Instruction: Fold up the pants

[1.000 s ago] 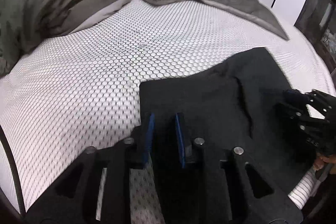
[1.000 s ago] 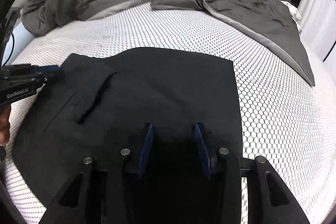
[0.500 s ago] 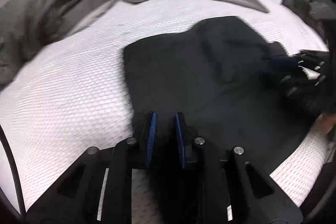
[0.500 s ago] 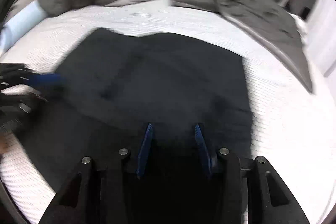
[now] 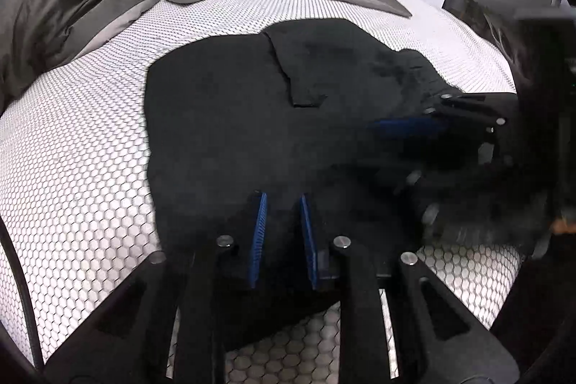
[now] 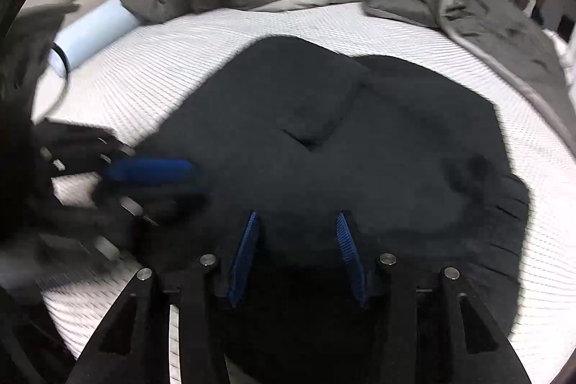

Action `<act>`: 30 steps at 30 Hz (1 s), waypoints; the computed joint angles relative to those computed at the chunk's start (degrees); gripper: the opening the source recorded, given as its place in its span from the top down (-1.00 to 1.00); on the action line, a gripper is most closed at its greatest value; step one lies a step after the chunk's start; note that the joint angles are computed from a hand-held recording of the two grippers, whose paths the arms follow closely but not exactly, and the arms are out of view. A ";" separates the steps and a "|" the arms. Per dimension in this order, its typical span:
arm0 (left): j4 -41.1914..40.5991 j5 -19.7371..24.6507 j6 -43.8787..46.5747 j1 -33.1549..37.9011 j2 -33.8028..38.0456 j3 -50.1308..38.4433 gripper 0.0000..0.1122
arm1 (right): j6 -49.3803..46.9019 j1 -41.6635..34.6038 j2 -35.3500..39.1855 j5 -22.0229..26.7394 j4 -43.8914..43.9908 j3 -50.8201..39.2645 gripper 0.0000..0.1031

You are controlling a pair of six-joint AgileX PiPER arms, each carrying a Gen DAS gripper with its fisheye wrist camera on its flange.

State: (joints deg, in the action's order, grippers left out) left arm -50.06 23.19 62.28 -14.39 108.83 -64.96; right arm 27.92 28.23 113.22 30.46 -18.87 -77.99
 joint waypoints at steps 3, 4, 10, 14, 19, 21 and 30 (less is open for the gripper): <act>-3.18 -0.92 5.13 2.09 -1.81 3.17 0.68 | 6.01 -1.90 -4.48 0.72 -6.64 6.19 0.13; -4.83 -1.09 6.92 2.69 -2.31 4.20 0.68 | 4.64 -3.69 -6.70 -2.05 -4.94 9.60 0.14; -4.25 -6.44 5.42 1.66 -7.22 10.40 0.68 | 12.74 -0.18 -8.02 -2.37 -15.71 12.42 0.12; -15.97 -4.02 17.39 0.88 -11.90 14.64 0.68 | 5.56 -0.86 -10.16 -5.15 -6.29 12.37 0.11; -12.49 -5.90 17.33 -3.93 -9.35 14.70 0.68 | -2.44 0.61 -10.09 -8.92 0.51 13.89 0.10; -12.56 -2.60 19.27 -1.65 -8.48 14.24 0.68 | 0.95 1.43 -8.34 -5.46 -4.57 13.39 0.11; -10.93 2.35 18.56 3.26 -11.32 14.16 0.67 | -8.58 -3.26 -17.06 -9.07 2.64 22.49 0.11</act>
State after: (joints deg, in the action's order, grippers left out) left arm -60.99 25.53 80.84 -11.13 97.51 -50.80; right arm 19.33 24.97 96.16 21.39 -16.23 -55.50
